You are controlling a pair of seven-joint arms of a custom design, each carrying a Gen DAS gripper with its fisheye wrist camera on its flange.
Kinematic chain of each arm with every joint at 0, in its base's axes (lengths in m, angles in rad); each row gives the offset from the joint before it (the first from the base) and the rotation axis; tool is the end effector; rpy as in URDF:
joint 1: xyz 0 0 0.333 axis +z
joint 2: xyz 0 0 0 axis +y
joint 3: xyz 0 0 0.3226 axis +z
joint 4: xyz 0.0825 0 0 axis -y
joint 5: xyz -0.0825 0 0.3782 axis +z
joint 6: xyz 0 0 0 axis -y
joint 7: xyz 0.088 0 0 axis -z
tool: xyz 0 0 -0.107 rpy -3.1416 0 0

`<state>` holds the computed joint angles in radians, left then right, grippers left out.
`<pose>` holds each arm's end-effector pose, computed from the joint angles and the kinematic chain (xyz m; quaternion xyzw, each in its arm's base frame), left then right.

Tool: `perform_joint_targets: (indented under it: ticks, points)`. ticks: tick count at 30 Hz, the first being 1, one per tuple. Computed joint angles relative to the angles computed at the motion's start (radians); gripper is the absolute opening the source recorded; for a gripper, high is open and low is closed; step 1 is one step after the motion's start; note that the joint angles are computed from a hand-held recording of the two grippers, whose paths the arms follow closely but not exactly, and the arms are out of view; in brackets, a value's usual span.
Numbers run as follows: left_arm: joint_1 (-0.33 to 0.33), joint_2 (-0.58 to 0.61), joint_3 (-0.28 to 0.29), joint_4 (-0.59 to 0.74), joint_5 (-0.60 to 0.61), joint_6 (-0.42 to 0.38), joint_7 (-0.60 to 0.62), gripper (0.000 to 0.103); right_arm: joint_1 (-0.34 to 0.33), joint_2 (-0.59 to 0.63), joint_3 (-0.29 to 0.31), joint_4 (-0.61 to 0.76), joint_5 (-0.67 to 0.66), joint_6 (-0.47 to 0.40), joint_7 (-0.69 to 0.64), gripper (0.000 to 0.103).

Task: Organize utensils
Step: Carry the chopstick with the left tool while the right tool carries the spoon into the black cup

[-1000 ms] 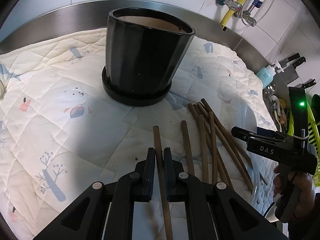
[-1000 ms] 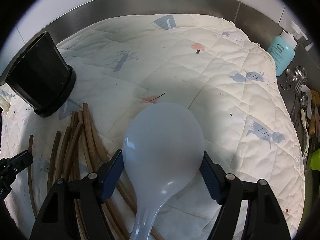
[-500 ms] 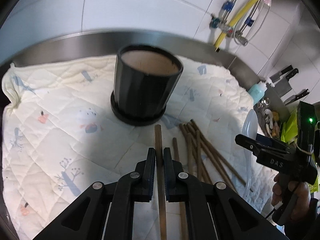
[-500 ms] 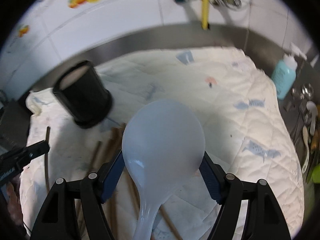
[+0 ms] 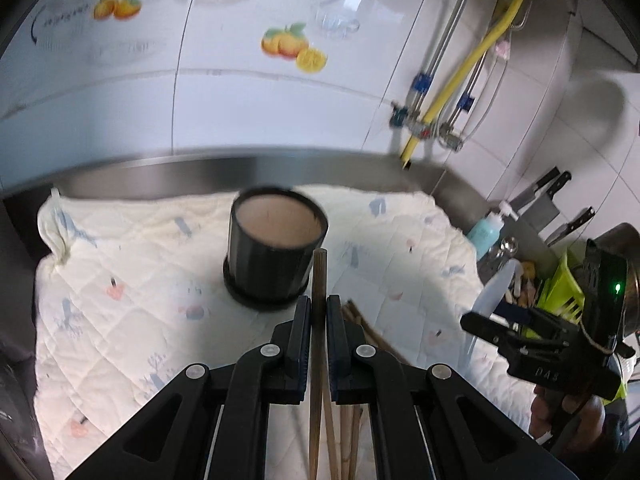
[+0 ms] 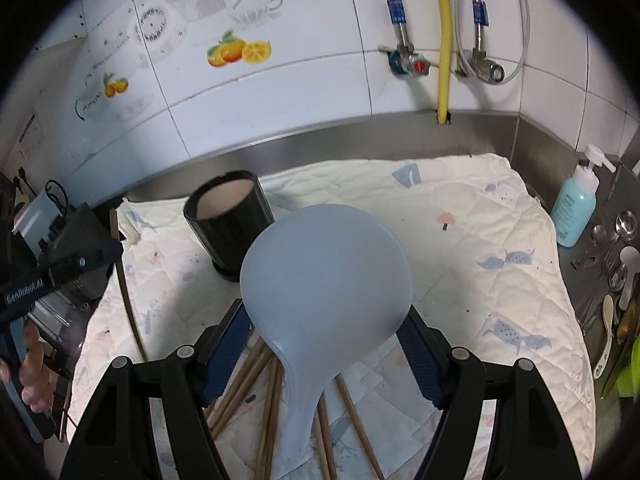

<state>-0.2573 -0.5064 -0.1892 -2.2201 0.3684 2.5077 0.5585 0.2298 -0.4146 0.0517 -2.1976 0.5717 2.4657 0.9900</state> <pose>0.3896 -0.2119 0.6652 -0.7410 0.5229 -0.3577 0.2227 0.4492 0.1333 0.6345 -0.7990 0.4522 -0.1235 0.3766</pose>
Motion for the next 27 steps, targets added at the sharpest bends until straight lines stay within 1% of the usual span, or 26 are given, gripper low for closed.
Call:
perform_joint_targets:
  ticks: [7,13,15,19,25,27]
  points:
    - [0.044,0.027,-0.002,0.106,0.059,0.011,0.021,0.007,0.013,0.021,-0.023,0.047,0.048,-0.012,-0.03,0.081]
    - [0.107,0.078,-0.002,0.235,0.136,0.044,0.046,0.007,0.019,0.05,-0.019,0.094,0.066,-0.009,-0.04,0.081]
    - [0.13,0.106,-0.006,0.286,0.161,0.033,0.054,0.007,0.019,0.062,-0.015,0.113,0.065,-0.008,-0.038,0.081]
    - [0.153,0.152,0.002,0.354,0.183,0.043,0.083,0.007,0.027,0.09,-0.014,0.16,0.074,-0.016,-0.038,0.081]
    - [0.171,0.182,0.024,0.382,0.167,0.069,0.103,0.007,0.043,0.126,-0.008,0.24,0.089,-0.017,-0.051,0.081]
    - [0.176,0.178,0.03,0.375,0.163,0.092,0.103,0.007,0.049,0.14,-0.006,0.267,0.095,-0.014,-0.058,0.081]
